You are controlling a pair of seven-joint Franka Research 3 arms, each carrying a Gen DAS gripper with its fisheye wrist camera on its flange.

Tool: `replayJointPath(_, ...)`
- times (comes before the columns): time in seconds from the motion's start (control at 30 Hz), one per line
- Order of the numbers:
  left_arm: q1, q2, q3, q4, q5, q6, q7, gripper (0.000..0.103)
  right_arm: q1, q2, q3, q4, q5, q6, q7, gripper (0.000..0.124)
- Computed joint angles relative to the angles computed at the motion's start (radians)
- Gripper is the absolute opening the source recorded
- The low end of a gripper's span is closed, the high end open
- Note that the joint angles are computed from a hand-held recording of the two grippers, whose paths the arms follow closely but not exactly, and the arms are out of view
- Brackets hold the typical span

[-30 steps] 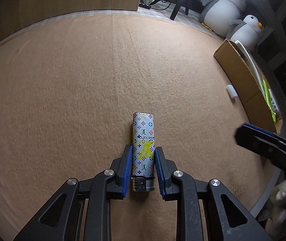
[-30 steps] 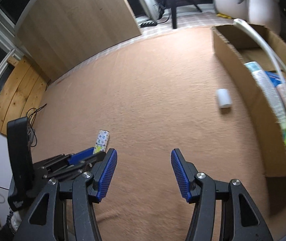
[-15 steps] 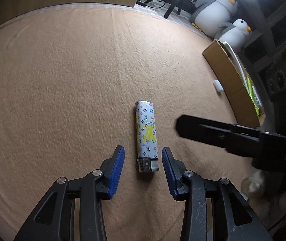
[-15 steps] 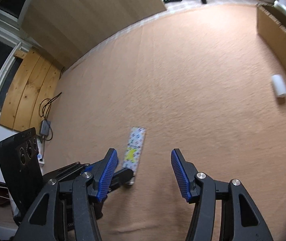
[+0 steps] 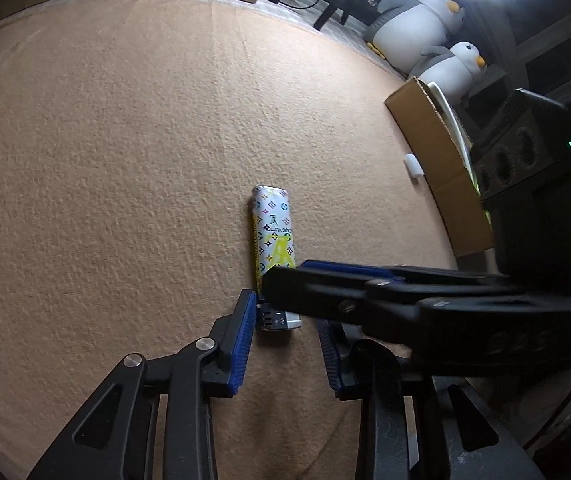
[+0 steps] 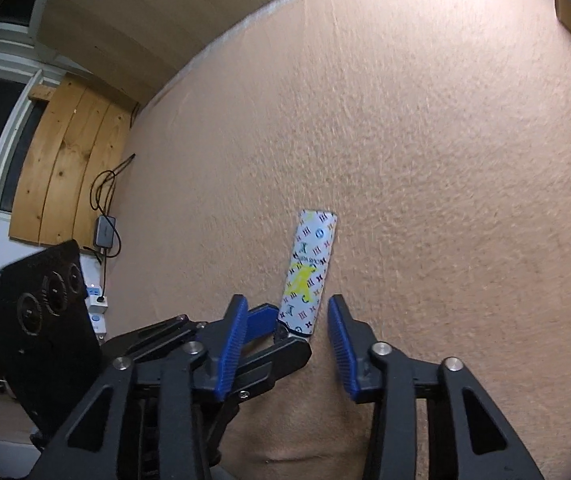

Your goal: Organize objects

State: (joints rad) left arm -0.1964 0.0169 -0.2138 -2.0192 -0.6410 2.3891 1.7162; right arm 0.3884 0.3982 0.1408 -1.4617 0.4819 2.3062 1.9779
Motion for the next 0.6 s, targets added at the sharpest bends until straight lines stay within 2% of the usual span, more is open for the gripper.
replayJointPath(0.2,-0.006,0.007,-0.005,0.005,0.024,0.018,-0.009,0.031,-0.007,-0.014,-0.001,-0.038,0.014,0.035,-0.003,0.019)
replayJointPath(0.6,-0.026,0.039,-0.03,0.067,0.083,0.041,-0.058,0.03,-0.017,-0.065,-0.013,-0.088,-0.003,0.064,-0.023,0.018)
